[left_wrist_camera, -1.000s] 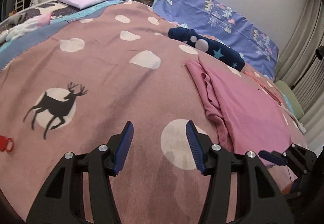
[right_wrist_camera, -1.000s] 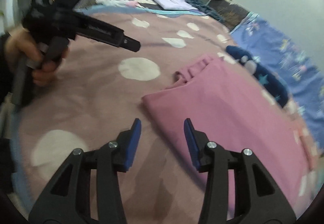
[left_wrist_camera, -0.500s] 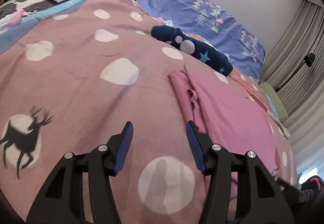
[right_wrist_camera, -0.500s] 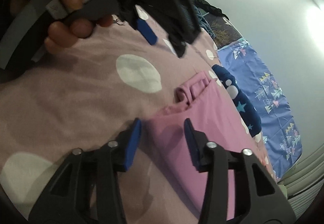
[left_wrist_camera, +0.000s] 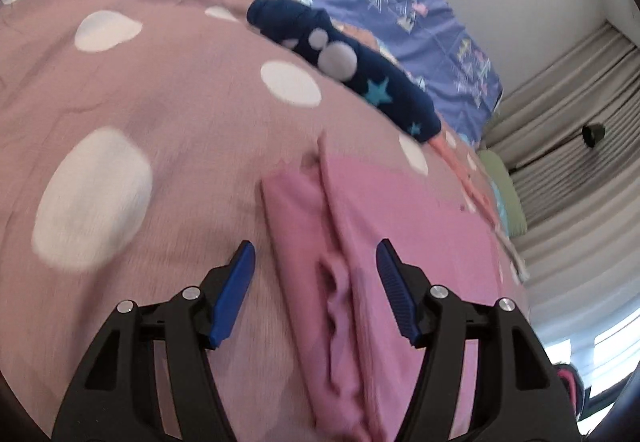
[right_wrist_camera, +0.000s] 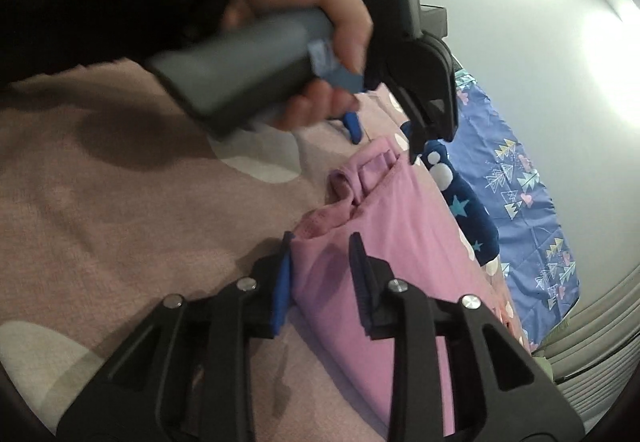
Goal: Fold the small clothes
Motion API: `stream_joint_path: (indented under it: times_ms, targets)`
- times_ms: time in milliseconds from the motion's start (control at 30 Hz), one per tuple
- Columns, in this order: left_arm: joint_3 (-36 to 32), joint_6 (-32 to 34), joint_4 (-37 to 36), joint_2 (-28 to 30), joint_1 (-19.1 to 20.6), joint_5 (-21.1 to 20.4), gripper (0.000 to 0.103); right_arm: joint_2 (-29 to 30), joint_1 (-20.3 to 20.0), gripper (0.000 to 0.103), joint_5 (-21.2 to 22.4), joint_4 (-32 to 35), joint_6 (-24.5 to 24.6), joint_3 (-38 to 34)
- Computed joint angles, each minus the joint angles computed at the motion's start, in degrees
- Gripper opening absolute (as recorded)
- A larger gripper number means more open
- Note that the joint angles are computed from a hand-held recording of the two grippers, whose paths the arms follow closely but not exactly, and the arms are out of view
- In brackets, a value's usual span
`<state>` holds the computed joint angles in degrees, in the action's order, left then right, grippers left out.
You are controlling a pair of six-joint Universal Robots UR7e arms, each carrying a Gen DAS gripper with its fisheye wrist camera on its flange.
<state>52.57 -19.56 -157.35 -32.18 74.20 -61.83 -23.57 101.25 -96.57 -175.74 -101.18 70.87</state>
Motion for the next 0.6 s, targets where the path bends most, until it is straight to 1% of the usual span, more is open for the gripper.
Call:
stream_joint_path:
  times_ms: [33, 67, 100, 133, 167, 200, 233, 267, 300, 333, 367, 433, 467, 533, 567, 600]
  targets:
    - [-1.37, -0.77, -0.11, 0.66, 0.41, -0.88, 0.063, 0.11, 0.08, 0.019, -0.42, 0.81, 0.14, -0.41]
    - [-2.97, -1.74, -0.53, 1.55, 0.87, -1.84, 0.059, 0.18, 0.17, 0.005, -0.90, 2.76, 0.38, -1.12]
    - [-3.73, -2.27, -0.69, 1.95, 1.04, -2.11, 0.048, 0.41, 0.27, 0.006, -1.49, 3.90, 0.34, -1.76]
    - [-5.00, -2.92, -0.26, 2.54, 1.28, -2.42, 0.008, 0.52, 0.27, 0.005, -1.61, 4.25, 0.42, -2.00]
    - [-5.85, -3.82, 0.60, 2.75, 1.45, -2.86, 0.002, 0.14, 0.25, 0.005, -0.82, 5.73, 1.15, -2.28]
    - [-5.63, -4.86, -0.07, 2.52, 1.41, -3.11, 0.002, -0.86, 0.14, 0.005, 0.49, 7.47, 1.79, -1.75]
    - [-4.65, -4.64, -2.00, 1.96, 1.19, -3.55, 0.002, -2.16, -0.03, 0.005, 2.70, 8.77, 2.44, -0.89]
    - [-4.30, -3.46, -3.14, 1.72, 0.74, -2.95, 0.002, -3.28, -0.12, 0.005, 4.58, 9.23, 3.39, -0.07]
    - [-4.47, -1.16, -3.78, 1.76, 0.02, -0.39, 0.002, -4.19, -0.08, 0.005, 5.38, 11.18, 4.95, 0.00]
    - [-4.95, 0.06, -3.47, 1.97, -0.28, 1.02, 0.002, -4.62, -0.10, 0.005, 5.53, 13.22, 6.08, -0.30]
    - [-5.74, 0.37, -2.32, 2.30, -0.25, 1.48, 0.002, -4.47, -0.17, 0.005, 5.06, 14.21, 6.42, -0.72]
    - [-7.91, -0.49, 1.88, 3.43, 0.17, 2.99, 0.002, -2.83, 0.06, 0.005, 0.79, 15.59, 5.29, -2.21]
    - [-8.32, -0.24, 2.84, 3.82, 0.36, 3.65, 0.002, -2.16, 0.20, 0.005, -0.75, 15.45, 4.84, -2.66]
    - [-6.38, 0.22, 1.33, 3.17, 0.99, 2.41, 0.004, -2.04, 0.20, 0.006, -0.45, 14.29, 4.10, -2.42]
    - [-4.65, -0.11, -0.89, 2.36, 1.24, 1.26, 0.006, -2.15, 0.14, 0.006, 0.05, 14.65, 4.39, -2.58]
    - [-3.34, -0.72, -2.38, 1.61, 1.25, 1.30, 0.009, -2.20, 0.11, 0.006, 0.19, 15.70, 5.10, -3.09]
